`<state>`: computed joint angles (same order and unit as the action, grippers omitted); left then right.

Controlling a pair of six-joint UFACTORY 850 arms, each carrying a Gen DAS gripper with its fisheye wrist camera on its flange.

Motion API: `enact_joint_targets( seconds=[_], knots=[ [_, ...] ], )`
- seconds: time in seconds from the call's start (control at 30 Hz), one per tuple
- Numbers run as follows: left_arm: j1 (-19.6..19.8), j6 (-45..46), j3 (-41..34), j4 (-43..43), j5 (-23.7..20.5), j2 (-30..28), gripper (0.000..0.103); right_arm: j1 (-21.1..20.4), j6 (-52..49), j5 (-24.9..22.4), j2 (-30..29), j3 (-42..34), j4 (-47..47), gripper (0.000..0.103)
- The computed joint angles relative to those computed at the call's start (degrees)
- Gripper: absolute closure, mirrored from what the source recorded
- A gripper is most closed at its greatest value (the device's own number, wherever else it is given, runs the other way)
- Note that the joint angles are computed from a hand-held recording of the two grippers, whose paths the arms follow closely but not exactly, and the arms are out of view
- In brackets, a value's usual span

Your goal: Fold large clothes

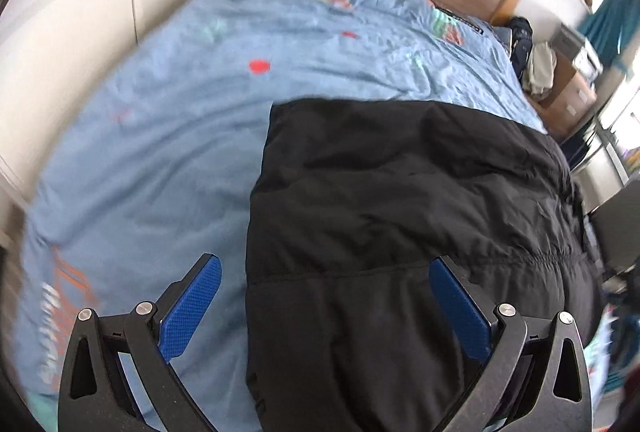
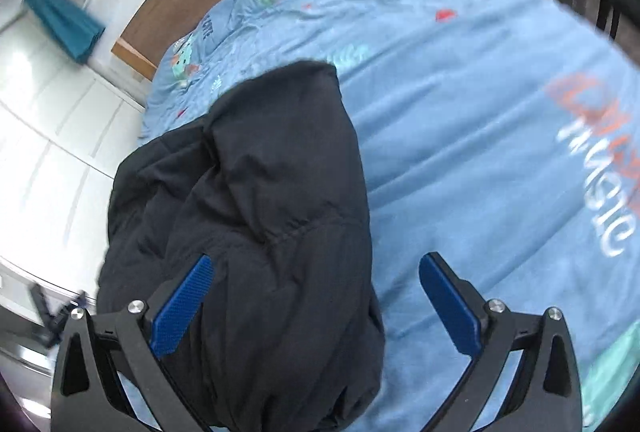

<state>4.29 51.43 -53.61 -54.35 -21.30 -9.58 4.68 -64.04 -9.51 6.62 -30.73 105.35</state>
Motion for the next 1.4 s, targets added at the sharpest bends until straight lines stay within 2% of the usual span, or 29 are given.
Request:
enact_joint_targets(
  seconds=[0.03,0.1,0.3,0.53,0.67,0.8,0.87,1.0,1.1,1.3,1.37,1.4],
  knots=[
    [1.1,1.3,-0.4,-2.0,-1.9,-1.2,0.001,-0.6,-1.2,-1.5,-0.8,0.0,1.4,0.0],
    [3.2,3.5,-1.3,-5.5,-6.1,-3.7,0.001,-2.7,-3.5,-7.7,-4.0,0.0,3.6,0.0],
    [6.8,7.0,-5.0,-11.4,-16.8,-11.1,0.001,-4.1,-5.3,-17.2,-12.8,-2.4,3.5,0.0],
    [7.4,8.3,-8.9,-12.4,-25.1,-19.0,0.001,-5.6,-7.4,-23.7,-20.3,-5.8,1.4,0.0],
    [8.6,8.7,-10.3,-15.0,-33.1,-23.5,0.001,-6.3,-9.4,-27.1,-23.0,-7.1,1.0,0.0],
    [9.2,10.6,-10.0,-16.6,-38.4,-24.8,0.001,-6.1,-10.7,-32.6,-25.9,-9.2,0.7,0.0],
    [8.9,11.0,-9.9,-16.0,-38.9,-24.8,0.001,-5.7,-12.2,-37.5,-27.9,-10.2,1.6,0.0],
    [8.4,11.1,-9.3,-16.6,-38.0,-24.7,0.001,-5.5,-14.1,-39.5,-29.7,-10.6,3.0,0.0],
    [7.6,12.6,-7.1,-17.9,-34.9,-22.9,0.001,-4.8,-15.4,-39.0,-30.0,-10.5,4.9,0.0],
    [6.8,11.3,-4.8,-19.1,-32.9,-20.5,0.002,-2.0,-18.6,-36.1,-28.9,-9.4,11.2,0.0],
    [6.5,11.7,-3.0,-20.5,-32.0,-18.7,0.018,-1.5,-18.0,-35.4,-28.7,-9.4,11.4,0.0],
    [6.4,12.1,-1.6,-22.4,-32.4,-17.4,0.035,-1.9,-18.0,-35.3,-27.8,-8.5,11.4,0.0]
  ],
)
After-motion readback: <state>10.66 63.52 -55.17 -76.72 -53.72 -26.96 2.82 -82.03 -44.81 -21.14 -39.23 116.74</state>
